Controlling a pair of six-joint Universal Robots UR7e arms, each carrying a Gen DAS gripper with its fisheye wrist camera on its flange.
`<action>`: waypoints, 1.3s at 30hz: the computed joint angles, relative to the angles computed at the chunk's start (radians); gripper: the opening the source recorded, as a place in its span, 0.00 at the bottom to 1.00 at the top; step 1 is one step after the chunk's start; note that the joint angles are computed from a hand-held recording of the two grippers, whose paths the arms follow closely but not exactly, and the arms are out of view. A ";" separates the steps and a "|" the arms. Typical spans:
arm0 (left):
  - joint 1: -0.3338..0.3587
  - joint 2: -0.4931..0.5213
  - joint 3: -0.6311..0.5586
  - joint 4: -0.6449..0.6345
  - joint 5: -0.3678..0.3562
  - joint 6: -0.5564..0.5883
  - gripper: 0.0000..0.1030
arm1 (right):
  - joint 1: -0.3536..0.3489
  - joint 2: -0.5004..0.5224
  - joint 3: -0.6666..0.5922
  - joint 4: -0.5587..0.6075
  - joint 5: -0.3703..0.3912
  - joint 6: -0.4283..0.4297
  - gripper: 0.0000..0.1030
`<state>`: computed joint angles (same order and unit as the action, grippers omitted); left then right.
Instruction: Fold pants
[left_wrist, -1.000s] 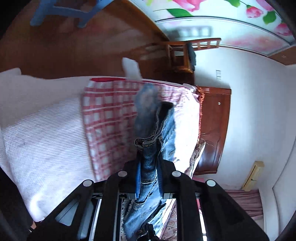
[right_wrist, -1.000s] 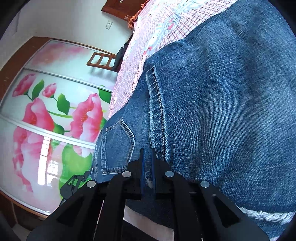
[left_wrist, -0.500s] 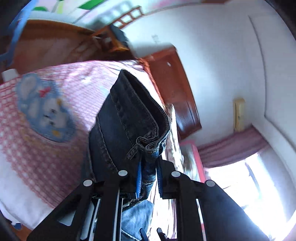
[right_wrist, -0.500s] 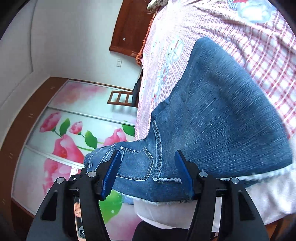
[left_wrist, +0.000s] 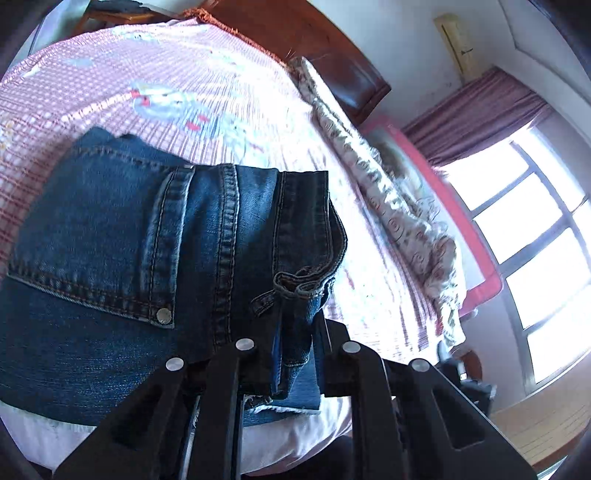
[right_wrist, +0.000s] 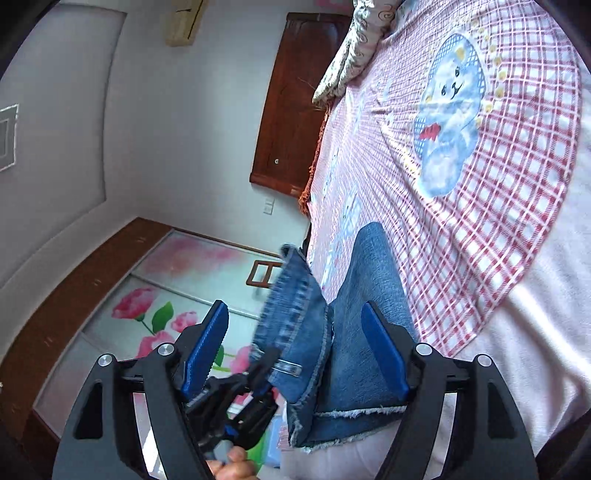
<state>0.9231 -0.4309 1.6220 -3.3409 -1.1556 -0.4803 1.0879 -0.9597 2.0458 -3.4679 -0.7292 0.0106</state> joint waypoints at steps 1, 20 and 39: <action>0.006 0.012 -0.008 0.022 0.006 0.005 0.12 | -0.008 -0.004 0.002 0.007 0.002 -0.004 0.71; -0.058 -0.164 0.416 -0.500 0.360 0.252 0.95 | 0.212 0.007 -0.149 0.295 -0.500 -0.051 0.75; 0.017 -0.129 0.438 -0.609 0.343 0.121 0.95 | 0.274 -0.007 -0.187 0.398 -0.438 -0.129 0.15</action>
